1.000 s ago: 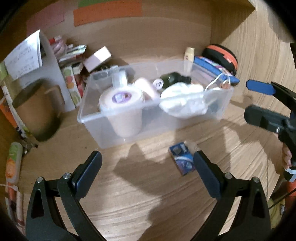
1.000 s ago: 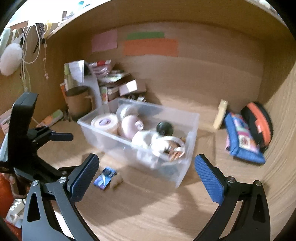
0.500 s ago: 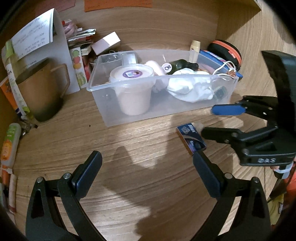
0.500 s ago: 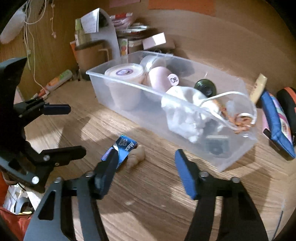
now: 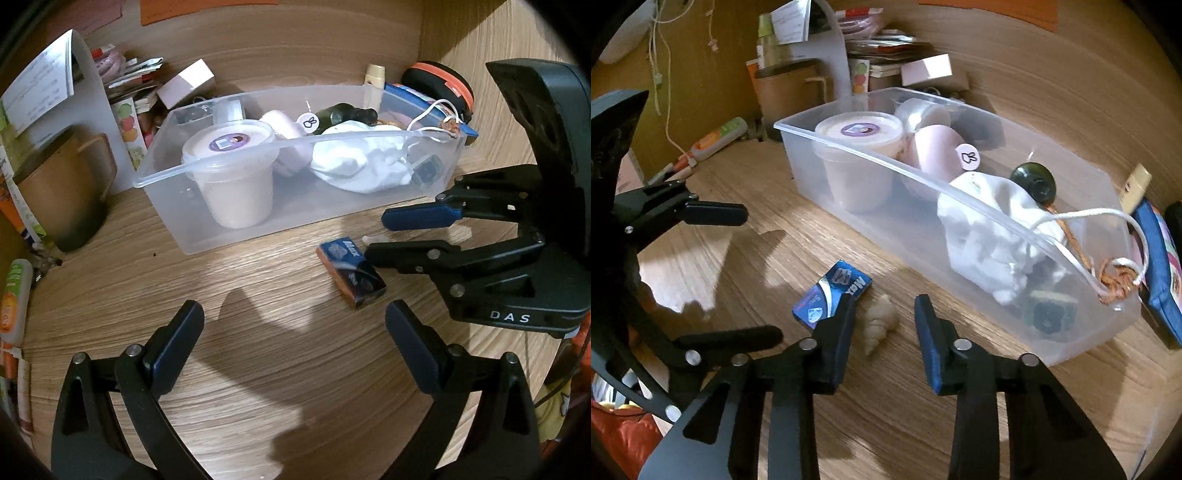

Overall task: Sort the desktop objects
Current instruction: 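Grasp the blue 'Max' card box with the left gripper while the right grasps the brown seashell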

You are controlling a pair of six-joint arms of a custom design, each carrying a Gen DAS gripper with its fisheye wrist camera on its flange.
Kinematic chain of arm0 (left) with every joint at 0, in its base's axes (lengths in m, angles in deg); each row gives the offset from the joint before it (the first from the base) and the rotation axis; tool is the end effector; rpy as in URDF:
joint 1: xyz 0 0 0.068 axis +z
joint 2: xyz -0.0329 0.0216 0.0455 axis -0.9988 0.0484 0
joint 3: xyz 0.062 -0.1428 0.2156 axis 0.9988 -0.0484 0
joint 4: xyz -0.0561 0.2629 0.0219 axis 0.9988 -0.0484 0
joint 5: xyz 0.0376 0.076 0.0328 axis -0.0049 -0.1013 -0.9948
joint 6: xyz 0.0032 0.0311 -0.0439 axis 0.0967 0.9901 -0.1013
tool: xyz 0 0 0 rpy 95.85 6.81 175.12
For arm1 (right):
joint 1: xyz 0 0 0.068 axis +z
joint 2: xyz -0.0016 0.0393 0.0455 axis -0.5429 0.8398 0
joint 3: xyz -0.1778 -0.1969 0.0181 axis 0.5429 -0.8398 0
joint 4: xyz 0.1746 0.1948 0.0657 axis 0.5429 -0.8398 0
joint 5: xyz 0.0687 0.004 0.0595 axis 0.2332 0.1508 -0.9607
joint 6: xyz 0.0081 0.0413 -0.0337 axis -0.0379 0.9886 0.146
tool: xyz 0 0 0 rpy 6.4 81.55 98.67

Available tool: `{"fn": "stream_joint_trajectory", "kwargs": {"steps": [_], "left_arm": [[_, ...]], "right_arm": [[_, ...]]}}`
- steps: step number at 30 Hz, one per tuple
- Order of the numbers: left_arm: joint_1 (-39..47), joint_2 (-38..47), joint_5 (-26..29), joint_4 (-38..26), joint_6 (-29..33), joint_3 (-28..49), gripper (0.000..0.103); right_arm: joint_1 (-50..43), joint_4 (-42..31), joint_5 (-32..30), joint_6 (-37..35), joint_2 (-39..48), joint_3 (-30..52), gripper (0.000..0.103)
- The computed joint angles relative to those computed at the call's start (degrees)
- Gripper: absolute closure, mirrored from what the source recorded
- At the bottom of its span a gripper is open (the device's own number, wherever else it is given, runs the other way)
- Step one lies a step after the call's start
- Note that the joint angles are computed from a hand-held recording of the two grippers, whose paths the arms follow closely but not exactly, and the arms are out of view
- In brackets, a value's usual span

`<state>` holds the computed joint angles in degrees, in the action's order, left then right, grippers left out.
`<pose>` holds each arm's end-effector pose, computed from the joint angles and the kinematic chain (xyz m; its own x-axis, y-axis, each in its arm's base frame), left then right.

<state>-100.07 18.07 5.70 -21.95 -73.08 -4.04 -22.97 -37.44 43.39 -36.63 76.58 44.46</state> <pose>0.2655 -0.0659 0.2008 -0.6772 0.3368 -0.6542 0.4415 0.8972 0.0049 0.2855 0.0591 0.2013 -0.6161 -0.4729 -0.6298 -0.5891 0.8075 -0.0300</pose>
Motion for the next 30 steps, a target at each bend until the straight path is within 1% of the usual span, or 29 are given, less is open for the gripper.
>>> {"fn": "stream_joint_trajectory", "kwargs": {"steps": [1,2,4,11,12,13,17,18,19,21,22,23,24,26,28,29,30], "left_arm": [[-0.22,0.14,-0.12,-0.13,-0.04,0.1,0.003],[-0.66,0.36,-0.49,-0.21,-0.2,0.28,0.003],[-1.19,0.77,-0.78,-0.25,-0.31,0.57,0.003],[-4.29,3.98,-3.49,-0.62,-1.17,3.27,0.003],[-4.77,4.29,-3.93,-0.49,-1.16,3.59,0.003],[-5.53,4.51,-5.63,-0.24,-2.5,3.83,0.003],[-6.74,5.6,-6.61,0.28,-3.13,5.01,0.003],[-7.07,6.0,-6.8,0.31,-3.21,5.3,0.007],[-7.36,6.55,-6.97,0.15,-3.2,5.67,0.016],[-7.98,8.47,-6.74,-1.15,-3.26,7.15,0.028],[-7.72,8.68,-5.56,-1.36,-3.83,7.52,0.033],[-7.5,9.31,-5.04,-1.84,-4.17,8.18,0.035],[-7.24,9.63,-4.48,-2.02,-4.55,8.58,0.04],[-7.16,9.63,-4.57,-1.97,-4.68,8.62,0.047],[-7.07,9.23,-4.68,-2.18,-4.65,8.41,0.059],[-6.99,9.03,-4.61,-2.31,-4.44,8.29,0.062],[-6.94,8.85,-4.67,-2.36,-4.25,8.13,0.068]], "right_arm": [[-0.13,-0.36,0.05,-0.11,0.4,0.35,0.079],[-0.43,-0.97,0.12,-0.22,1.12,0.72,0.085],[-1.43,-1.28,-1.21,-0.21,1.36,0.92,0.085],[-2.55,-0.84,-2.73,-0.03,0.4,0.38,0.086],[-3.14,-0.28,-3.47,0.33,-0.34,-0.12,0.086],[-3.84,-0.1,-4.3,0.73,-0.77,-0.27,0.086],[-8.51,-0.48,-10.01,1.56,-1.9,-0.02,0.086],[-9.55,-0.49,-10.79,1.61,-2.33,-0.06,0.086],[-10.38,-0.72,-11.65,1.3,-2.64,-0.06,0.086],[-11.58,-1.26,-13.14,1.0,-3.26,-0.02,0.086],[-12.0,-1.28,-13.55,0.93,-3.7,-0.21,0.086],[-12.29,-1.58,-14.01,0.64,-4.02,-0.26,0.086],[-12.33,-1.56,-14.24,0.54,-4.22,-0.43,0.086],[-12.76,-1.77,-15.05,0.06,-4.94,-0.8,0.086],[-12.9,-1.57,-15.58,-0.16,-5.46,-1.21,0.086],[-12.93,-1.6,-16.05,-0.34,-5.6,-1.27,0.086],[-12.92,-1.52,-16.33,-0.35,-5.66,-1.32,0.086]]}}
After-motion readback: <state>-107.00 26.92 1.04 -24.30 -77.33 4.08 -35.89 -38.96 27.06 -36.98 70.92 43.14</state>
